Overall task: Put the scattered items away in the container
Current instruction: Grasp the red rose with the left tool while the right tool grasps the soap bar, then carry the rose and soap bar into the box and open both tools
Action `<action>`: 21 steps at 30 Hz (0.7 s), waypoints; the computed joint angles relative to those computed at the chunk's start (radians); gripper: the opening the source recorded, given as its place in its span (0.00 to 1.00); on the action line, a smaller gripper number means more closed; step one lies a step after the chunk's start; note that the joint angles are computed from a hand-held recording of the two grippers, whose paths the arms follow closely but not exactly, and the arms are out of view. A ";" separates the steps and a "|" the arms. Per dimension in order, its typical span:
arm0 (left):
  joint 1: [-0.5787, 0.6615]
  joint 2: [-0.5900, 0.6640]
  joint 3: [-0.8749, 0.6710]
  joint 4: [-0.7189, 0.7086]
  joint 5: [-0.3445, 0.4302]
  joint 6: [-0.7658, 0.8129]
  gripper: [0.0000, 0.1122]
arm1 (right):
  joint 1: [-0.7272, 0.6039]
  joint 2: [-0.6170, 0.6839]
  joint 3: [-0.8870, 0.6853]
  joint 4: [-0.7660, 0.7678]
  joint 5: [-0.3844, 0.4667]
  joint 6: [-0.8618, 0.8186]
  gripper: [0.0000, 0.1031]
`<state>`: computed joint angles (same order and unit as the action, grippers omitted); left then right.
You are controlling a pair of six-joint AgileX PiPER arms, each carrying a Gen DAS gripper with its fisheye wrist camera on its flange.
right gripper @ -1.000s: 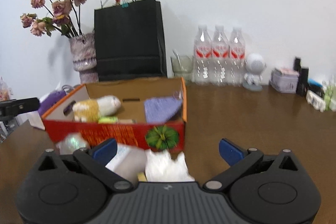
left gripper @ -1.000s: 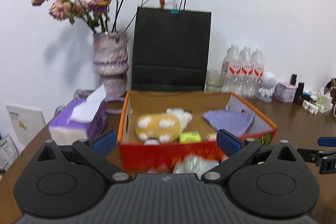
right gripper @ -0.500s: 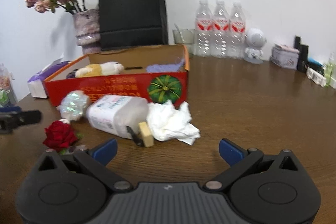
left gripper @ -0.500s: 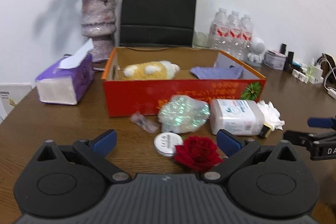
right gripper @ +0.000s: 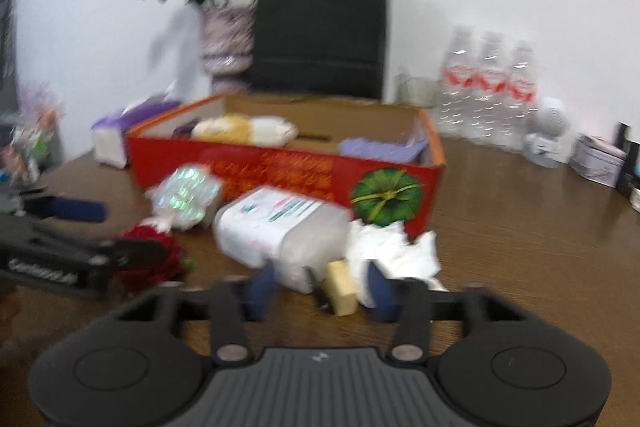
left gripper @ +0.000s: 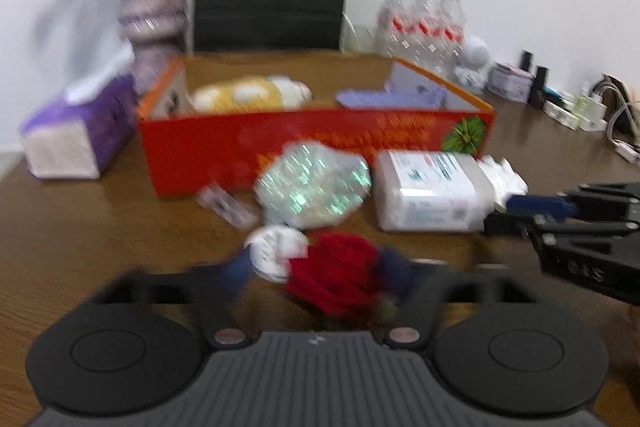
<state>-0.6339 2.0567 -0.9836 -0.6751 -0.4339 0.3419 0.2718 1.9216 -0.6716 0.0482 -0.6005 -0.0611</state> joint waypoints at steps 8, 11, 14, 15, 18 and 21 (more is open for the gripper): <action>0.010 -0.045 0.071 0.158 -0.073 -0.173 0.29 | -0.051 -0.033 0.071 -0.082 -0.120 0.130 0.01; 0.004 -0.054 0.077 0.150 -0.077 -0.170 0.29 | -0.069 -0.050 0.090 -0.101 -0.148 0.158 0.01; -0.002 -0.065 0.085 0.141 -0.086 -0.162 0.29 | -0.079 -0.062 0.095 -0.111 -0.153 0.167 0.01; -0.003 -0.069 0.089 0.142 -0.089 -0.161 0.29 | -0.082 -0.067 0.098 -0.116 -0.154 0.170 0.01; -0.008 -0.080 0.100 0.134 -0.099 -0.155 0.29 | -0.082 -0.079 0.106 -0.119 -0.158 0.170 0.01; -0.011 -0.093 0.106 0.116 -0.099 -0.138 0.29 | -0.075 -0.092 0.110 -0.116 -0.156 0.171 0.01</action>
